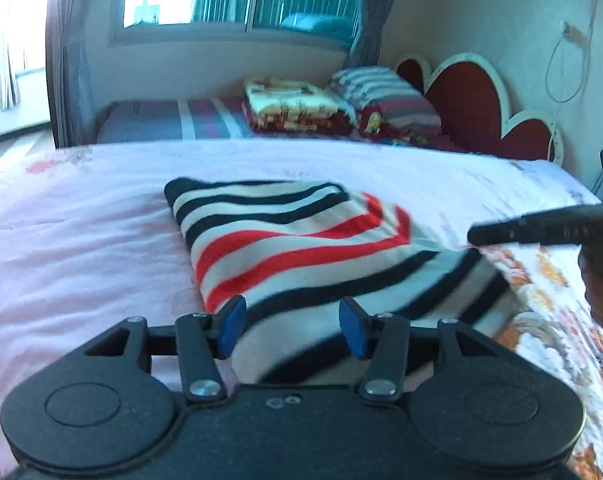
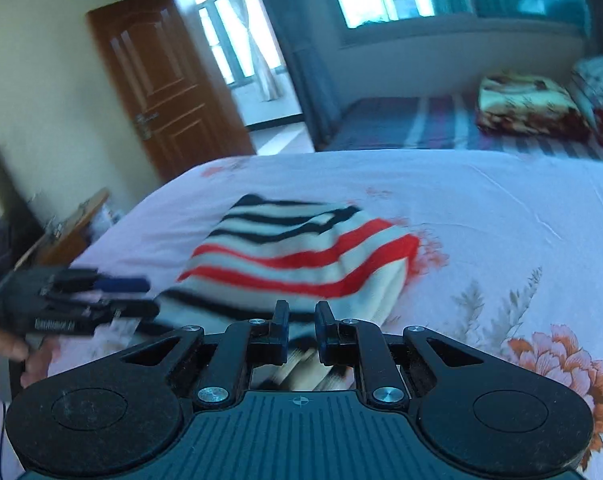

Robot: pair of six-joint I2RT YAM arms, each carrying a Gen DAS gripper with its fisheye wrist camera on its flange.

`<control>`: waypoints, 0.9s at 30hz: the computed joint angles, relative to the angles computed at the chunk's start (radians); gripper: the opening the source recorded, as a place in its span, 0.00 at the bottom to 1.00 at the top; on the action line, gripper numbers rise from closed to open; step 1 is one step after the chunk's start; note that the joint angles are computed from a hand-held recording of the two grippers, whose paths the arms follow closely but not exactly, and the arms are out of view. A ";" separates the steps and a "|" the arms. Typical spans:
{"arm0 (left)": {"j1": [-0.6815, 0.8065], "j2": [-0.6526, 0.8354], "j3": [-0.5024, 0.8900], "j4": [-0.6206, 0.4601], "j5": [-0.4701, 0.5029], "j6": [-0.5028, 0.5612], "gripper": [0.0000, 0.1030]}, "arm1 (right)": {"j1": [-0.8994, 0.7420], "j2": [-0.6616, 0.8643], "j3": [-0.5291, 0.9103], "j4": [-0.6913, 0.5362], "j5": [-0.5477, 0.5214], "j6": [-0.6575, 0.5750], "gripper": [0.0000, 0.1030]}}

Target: Fold small clothes

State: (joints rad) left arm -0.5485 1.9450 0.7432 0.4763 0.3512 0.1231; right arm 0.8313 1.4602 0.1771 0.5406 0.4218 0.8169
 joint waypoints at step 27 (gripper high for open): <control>-0.081 0.022 -0.264 0.259 -0.269 -0.146 0.57 | 0.244 0.289 0.142 -0.191 0.166 0.352 0.18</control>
